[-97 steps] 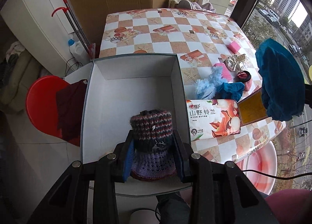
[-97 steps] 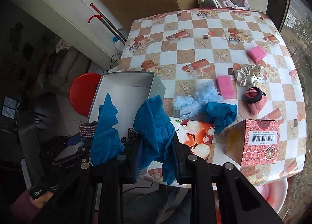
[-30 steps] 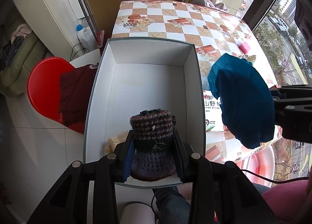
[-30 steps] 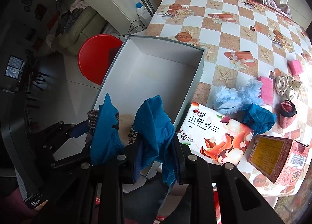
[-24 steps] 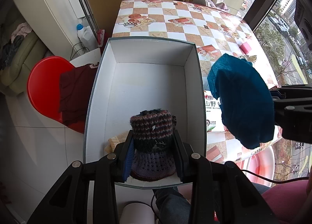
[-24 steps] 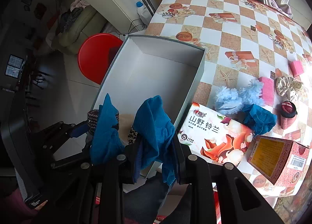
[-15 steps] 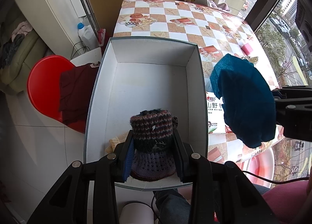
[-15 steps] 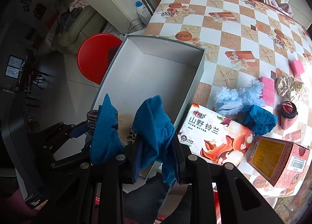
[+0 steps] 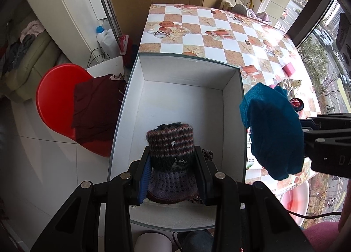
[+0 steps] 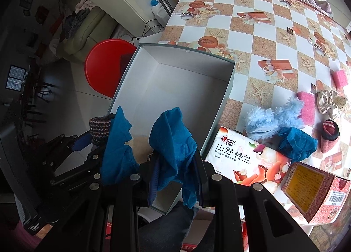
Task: Organize soft objects
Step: 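Lower the knit hat with the left tool while the right tool lowers the blue cloth into the box, then open the left tool to drop the hat while the right tool releases the blue cloth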
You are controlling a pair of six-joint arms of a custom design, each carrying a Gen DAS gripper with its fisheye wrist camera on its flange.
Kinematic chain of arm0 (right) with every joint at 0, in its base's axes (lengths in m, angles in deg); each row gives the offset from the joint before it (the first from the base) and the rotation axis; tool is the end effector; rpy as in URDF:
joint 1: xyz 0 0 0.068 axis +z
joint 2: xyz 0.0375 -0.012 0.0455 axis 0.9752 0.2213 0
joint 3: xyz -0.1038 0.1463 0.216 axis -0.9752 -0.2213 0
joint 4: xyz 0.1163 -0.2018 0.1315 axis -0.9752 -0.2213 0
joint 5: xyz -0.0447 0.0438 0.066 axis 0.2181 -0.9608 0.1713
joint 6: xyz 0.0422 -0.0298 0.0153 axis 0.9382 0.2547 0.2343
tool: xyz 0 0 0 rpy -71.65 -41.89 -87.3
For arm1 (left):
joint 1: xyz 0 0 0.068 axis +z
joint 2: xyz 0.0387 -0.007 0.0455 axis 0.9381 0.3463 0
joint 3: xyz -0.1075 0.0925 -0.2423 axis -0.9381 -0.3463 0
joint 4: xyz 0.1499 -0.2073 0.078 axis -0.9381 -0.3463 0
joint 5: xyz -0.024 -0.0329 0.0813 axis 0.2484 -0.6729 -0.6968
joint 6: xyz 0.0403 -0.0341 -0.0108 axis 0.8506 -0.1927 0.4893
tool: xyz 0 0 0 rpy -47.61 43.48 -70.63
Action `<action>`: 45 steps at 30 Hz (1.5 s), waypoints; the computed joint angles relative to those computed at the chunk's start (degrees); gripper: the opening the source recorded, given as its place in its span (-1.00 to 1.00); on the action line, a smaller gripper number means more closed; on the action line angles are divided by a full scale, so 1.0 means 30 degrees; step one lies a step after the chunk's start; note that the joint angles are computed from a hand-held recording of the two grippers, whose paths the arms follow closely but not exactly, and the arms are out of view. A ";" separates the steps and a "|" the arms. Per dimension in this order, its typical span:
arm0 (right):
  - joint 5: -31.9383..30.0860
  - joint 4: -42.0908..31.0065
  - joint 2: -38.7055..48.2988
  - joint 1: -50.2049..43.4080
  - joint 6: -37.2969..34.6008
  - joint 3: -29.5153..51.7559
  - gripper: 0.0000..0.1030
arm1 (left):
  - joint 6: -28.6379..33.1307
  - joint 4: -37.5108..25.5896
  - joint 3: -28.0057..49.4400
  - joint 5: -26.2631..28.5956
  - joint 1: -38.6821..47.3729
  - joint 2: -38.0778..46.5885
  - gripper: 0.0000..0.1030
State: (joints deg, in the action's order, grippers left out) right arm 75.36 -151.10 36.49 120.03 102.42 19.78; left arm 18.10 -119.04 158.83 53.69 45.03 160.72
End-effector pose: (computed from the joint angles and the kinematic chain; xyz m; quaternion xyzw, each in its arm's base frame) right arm 0.2252 0.2093 0.3461 0.2225 0.9560 0.1628 0.1006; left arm 0.3016 -0.1434 0.3473 0.3607 0.9218 -0.0663 0.1253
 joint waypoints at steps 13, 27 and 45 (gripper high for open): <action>-0.0463 0.0109 0.1297 -0.0862 -0.1210 0.1153 -0.47 | -0.0303 0.0055 0.0094 -0.0220 -0.0166 0.0373 -0.24; 0.0088 -0.0654 0.1995 -0.0530 -0.1574 0.2245 -0.45 | -0.0359 0.0302 -0.0275 -0.0012 -0.0064 0.0257 -0.18; 0.1537 -0.4183 0.2216 -0.0701 -0.0370 0.3383 1.00 | -0.1325 0.1039 -0.0506 -0.0909 -0.0247 -0.0095 1.00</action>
State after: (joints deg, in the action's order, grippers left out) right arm 79.97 -163.65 43.14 117.93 101.31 29.93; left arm 14.12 -115.92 157.31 50.96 44.29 160.43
